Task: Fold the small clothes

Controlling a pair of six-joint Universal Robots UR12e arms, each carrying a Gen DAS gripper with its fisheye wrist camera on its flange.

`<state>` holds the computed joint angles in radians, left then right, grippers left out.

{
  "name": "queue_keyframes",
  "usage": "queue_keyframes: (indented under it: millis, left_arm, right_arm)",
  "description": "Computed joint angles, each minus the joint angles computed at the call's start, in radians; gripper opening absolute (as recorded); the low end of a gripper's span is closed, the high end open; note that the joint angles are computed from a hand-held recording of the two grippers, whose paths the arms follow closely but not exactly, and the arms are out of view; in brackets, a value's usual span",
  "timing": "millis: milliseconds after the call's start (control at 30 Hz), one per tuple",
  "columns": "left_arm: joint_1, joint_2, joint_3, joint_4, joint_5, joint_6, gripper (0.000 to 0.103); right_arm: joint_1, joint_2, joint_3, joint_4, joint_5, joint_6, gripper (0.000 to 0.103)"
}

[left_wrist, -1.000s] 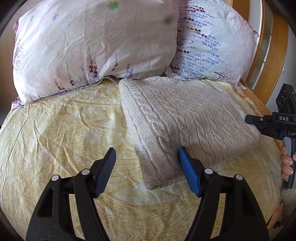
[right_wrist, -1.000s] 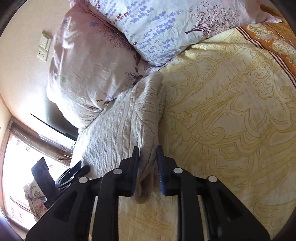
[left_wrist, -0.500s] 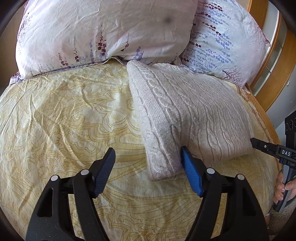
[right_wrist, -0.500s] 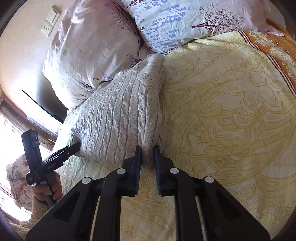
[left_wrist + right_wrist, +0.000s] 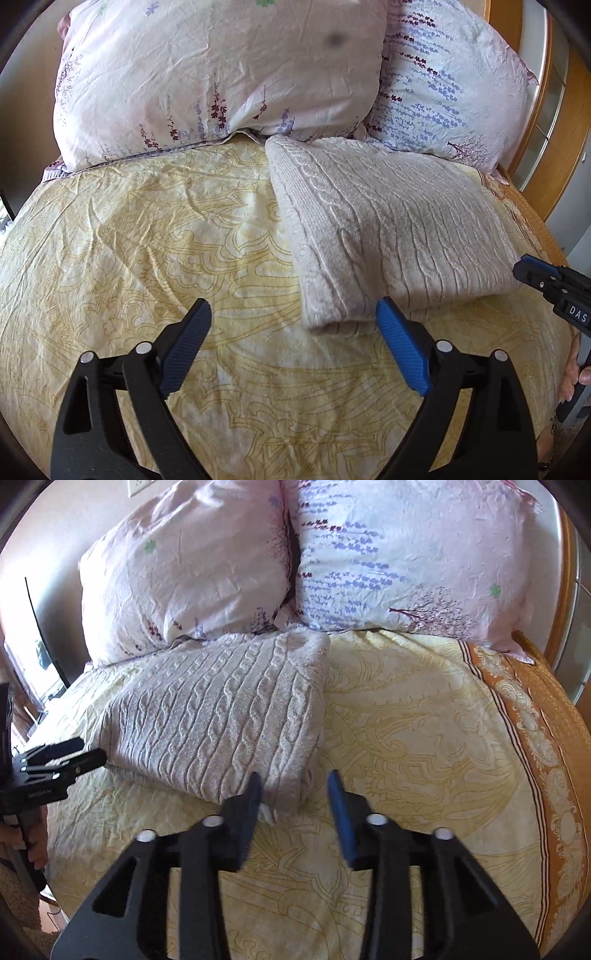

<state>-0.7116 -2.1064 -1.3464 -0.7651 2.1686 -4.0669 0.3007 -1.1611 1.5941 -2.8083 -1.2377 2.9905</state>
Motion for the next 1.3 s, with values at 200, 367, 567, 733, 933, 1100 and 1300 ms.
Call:
queue_keyframes:
  millis: [200, 367, 567, 733, 933, 1100, 1300]
  left_arm:
    - [-0.008, 0.018, -0.018, -0.056, -0.011, -0.037, 0.1]
    - [-0.004, 0.004, 0.008, -0.109, -0.044, -0.06, 0.1]
    - [-0.007, -0.026, 0.066, -0.221, -0.032, -0.062, 0.101]
    - [-0.007, -0.03, 0.077, -0.244, -0.029, -0.07, 0.101]
    - [-0.009, -0.033, 0.081, -0.248, -0.023, -0.074, 0.101]
    - [-0.009, -0.031, 0.075, -0.234, -0.025, -0.062, 0.101]
    - [-0.011, -0.029, 0.069, -0.222, -0.028, -0.049, 0.101]
  right_arm:
    - [0.006, -0.015, 0.027, -0.063, -0.065, 0.033, 0.098]
    - [0.034, -0.013, 0.027, -0.016, -0.128, 0.006, 0.102]
    - [0.058, 0.002, 0.007, 0.057, -0.176, -0.007, 0.102]
    - [0.074, 0.012, -0.001, 0.088, -0.215, -0.012, 0.102]
    - [0.083, 0.017, -0.011, 0.13, -0.235, -0.011, 0.102]
    - [0.078, 0.02, -0.016, 0.148, -0.213, 0.0, 0.102]
    - [0.077, 0.019, -0.009, 0.126, -0.21, 0.007, 0.102]
